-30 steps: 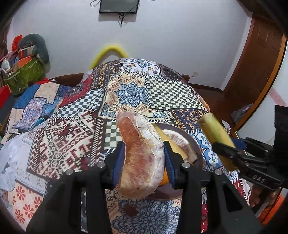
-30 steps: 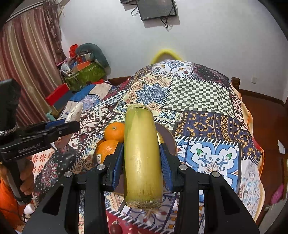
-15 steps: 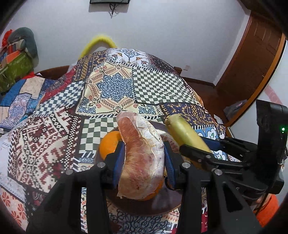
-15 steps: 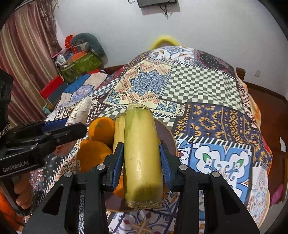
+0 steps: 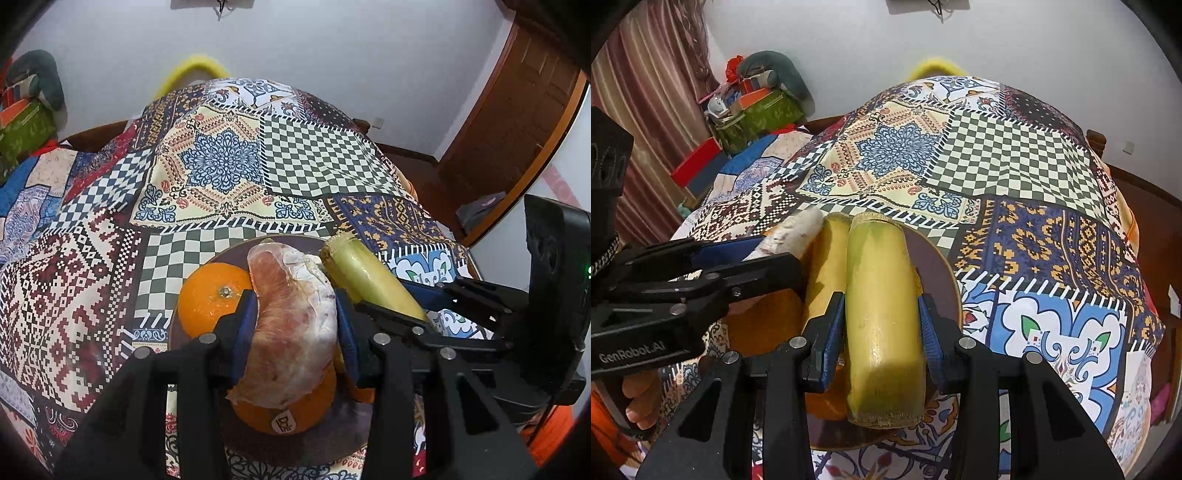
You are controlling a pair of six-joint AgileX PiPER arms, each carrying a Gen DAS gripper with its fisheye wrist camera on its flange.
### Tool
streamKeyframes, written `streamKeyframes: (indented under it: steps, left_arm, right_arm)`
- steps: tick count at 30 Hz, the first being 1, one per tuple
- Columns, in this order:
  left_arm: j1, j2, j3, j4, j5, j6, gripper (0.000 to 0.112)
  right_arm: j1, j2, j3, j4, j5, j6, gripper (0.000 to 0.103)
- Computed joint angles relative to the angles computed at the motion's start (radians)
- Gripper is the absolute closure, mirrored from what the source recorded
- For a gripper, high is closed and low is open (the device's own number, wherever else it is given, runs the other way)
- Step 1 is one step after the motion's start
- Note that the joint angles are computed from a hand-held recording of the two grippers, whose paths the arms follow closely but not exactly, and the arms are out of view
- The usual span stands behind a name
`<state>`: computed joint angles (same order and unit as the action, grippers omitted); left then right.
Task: Organize fruits
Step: 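Carry the yellow fruit with the right tool while the left tool carries the pomelo segment onto the plate, then open both tools and withdraw them from the plate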
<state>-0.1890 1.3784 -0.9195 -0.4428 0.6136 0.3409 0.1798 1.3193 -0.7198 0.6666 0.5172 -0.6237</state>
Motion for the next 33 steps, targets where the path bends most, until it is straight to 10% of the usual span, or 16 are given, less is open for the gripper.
streamKeyframes:
  steps: [16,33]
  left_arm:
    - [0.001,-0.115,0.035,0.063,0.021,-0.057,0.071]
    - [0.203,-0.489,0.058,0.071,0.304,-0.005,0.071]
  right_arm:
    - [0.012,-0.065,0.007,-0.046,0.010,0.054,0.066]
    - [0.125,-0.442,0.021,-0.375,0.164,0.469,0.066]
